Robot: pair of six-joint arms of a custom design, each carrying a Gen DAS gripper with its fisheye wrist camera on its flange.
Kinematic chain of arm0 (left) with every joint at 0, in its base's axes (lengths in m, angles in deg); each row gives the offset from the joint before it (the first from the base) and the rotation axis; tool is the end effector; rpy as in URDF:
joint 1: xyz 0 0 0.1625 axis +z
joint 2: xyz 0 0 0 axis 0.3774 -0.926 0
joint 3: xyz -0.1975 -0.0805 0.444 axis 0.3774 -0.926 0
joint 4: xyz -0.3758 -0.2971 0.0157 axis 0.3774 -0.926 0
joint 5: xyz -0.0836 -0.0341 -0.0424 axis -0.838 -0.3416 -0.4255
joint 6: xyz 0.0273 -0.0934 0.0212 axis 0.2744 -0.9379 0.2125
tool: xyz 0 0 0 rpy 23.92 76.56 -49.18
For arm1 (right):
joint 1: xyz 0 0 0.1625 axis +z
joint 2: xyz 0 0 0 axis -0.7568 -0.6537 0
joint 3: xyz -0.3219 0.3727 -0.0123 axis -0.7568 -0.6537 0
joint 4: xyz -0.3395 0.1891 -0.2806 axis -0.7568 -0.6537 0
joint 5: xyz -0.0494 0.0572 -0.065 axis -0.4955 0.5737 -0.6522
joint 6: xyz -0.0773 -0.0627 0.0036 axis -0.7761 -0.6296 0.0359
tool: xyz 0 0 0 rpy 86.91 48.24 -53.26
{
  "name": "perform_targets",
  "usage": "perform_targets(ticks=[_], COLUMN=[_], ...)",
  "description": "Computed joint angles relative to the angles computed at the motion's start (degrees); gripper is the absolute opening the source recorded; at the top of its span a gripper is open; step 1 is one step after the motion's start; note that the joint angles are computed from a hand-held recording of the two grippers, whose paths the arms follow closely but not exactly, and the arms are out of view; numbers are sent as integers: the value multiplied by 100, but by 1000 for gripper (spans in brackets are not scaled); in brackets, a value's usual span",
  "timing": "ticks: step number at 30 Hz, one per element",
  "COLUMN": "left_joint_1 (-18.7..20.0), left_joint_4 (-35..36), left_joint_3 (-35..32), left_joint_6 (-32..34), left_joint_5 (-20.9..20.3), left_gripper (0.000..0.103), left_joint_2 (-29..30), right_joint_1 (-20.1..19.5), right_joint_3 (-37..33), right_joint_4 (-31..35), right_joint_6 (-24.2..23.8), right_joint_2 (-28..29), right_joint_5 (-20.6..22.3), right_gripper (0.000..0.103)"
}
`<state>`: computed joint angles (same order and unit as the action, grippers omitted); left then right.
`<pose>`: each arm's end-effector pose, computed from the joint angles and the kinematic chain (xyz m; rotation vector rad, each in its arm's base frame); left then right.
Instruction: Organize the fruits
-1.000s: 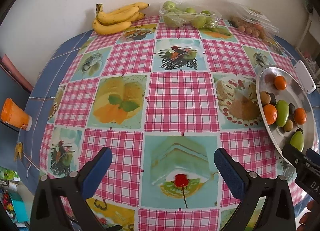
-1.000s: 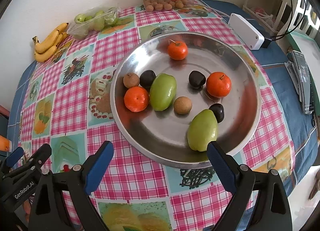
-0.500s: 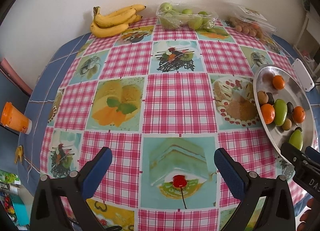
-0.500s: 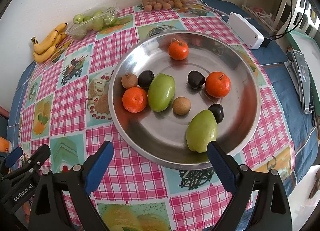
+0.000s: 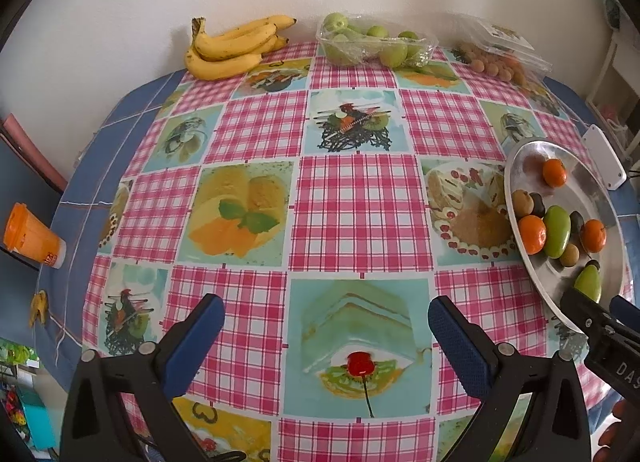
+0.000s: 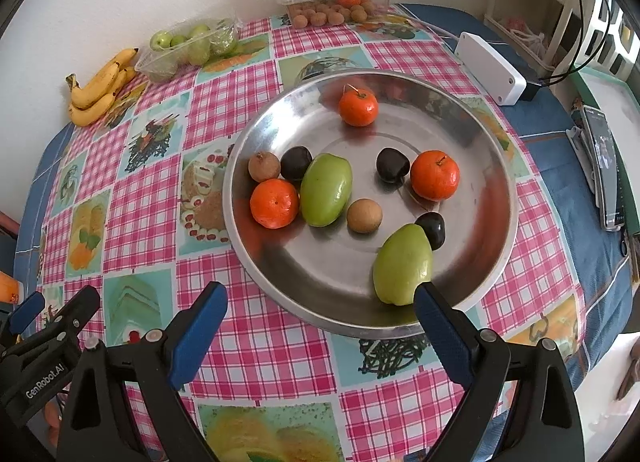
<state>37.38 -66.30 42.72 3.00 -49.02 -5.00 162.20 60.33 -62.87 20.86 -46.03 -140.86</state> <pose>-0.1446 -0.6693 0.3027 0.2226 2.2279 -0.5278 0.3450 -0.6607 0.0941 -0.0481 -2.3575 0.5515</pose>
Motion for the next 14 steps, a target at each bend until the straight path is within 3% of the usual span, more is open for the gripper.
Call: perform_targets(ticks=[14], left_joint_1=[-69], left_joint_4=[-249], left_joint_3=[115], left_joint_6=[102], left_joint_5=[32], left_gripper=[103], left_joint_2=[-108], right_joint_1=[94], right_joint_3=[-43], right_joint_4=[48], right_joint_6=[32], right_joint_2=[-21], right_joint_5=[-36], right_gripper=[95])
